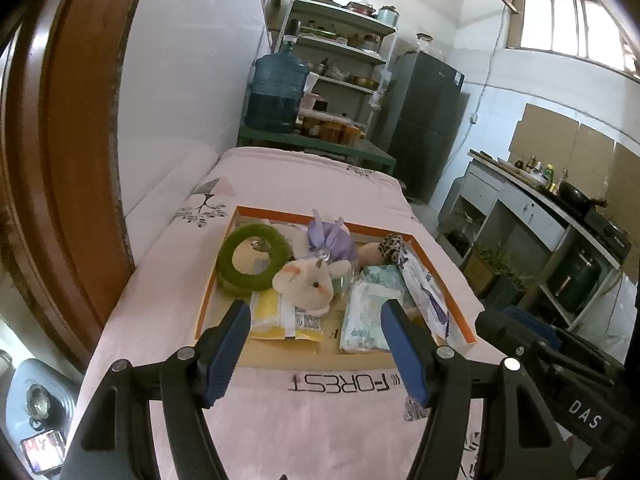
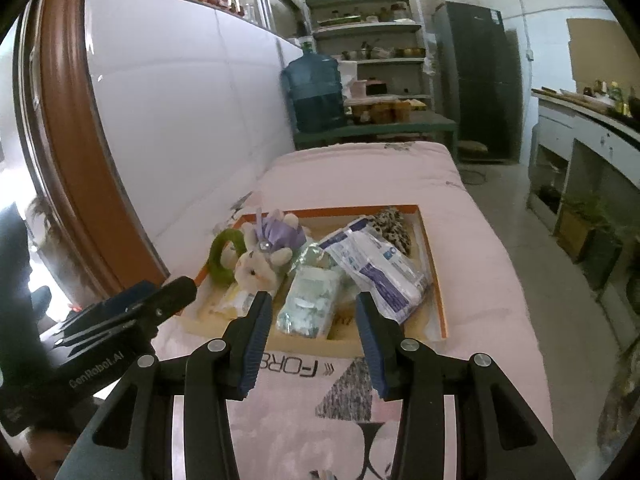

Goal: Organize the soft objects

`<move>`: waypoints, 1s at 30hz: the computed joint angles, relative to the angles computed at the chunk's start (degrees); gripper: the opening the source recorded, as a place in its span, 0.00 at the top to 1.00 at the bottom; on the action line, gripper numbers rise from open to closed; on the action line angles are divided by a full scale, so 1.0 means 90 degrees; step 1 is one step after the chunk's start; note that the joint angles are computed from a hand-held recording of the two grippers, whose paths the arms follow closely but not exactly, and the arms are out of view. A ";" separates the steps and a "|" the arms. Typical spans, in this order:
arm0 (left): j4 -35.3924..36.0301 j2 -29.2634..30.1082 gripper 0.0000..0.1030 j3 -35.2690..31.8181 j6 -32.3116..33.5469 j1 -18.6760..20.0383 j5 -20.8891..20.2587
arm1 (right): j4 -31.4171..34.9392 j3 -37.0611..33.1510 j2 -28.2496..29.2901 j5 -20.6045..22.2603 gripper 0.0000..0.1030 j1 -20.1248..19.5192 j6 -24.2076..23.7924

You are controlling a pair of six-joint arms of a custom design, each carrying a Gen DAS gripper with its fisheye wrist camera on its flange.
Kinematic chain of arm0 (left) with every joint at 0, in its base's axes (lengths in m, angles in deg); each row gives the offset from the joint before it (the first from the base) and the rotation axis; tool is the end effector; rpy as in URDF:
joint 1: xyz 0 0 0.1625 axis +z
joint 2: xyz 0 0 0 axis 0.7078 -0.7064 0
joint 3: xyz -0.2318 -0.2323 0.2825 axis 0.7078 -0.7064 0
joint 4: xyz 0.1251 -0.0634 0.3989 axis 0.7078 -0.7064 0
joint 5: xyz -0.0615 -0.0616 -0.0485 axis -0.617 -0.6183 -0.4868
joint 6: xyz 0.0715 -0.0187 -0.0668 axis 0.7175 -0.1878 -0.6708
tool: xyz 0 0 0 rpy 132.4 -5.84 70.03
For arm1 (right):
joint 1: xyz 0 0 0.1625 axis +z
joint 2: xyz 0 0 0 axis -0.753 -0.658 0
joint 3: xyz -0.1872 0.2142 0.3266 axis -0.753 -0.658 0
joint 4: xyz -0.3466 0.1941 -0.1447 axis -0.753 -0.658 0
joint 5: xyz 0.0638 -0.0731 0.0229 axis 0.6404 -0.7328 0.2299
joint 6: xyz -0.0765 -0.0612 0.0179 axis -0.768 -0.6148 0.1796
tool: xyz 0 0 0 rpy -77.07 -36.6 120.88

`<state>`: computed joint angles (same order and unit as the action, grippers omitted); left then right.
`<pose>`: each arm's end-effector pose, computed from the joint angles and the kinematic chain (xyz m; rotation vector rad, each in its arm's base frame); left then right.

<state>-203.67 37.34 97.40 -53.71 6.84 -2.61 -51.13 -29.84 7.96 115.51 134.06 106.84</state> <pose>-0.3867 -0.8068 -0.0590 0.5967 2.4525 -1.1184 0.0439 -0.7674 0.3171 0.4159 -2.2866 1.1547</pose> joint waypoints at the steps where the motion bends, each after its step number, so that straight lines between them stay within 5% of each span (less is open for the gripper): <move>1: -0.0044 -0.0034 0.35 0.0070 -0.0002 -0.0011 0.0014 | -0.0107 0.0151 -0.0078 0.0060 0.57 0.0022 -0.0014; 30: -0.1521 -0.0977 0.35 0.2184 0.0156 -0.0608 0.0948 | -0.1335 0.2200 -0.1153 0.0681 0.57 0.0370 -0.0097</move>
<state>-217.35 28.54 117.06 -52.30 1.37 5.92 -63.15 -10.04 -2.42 121.65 137.39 105.96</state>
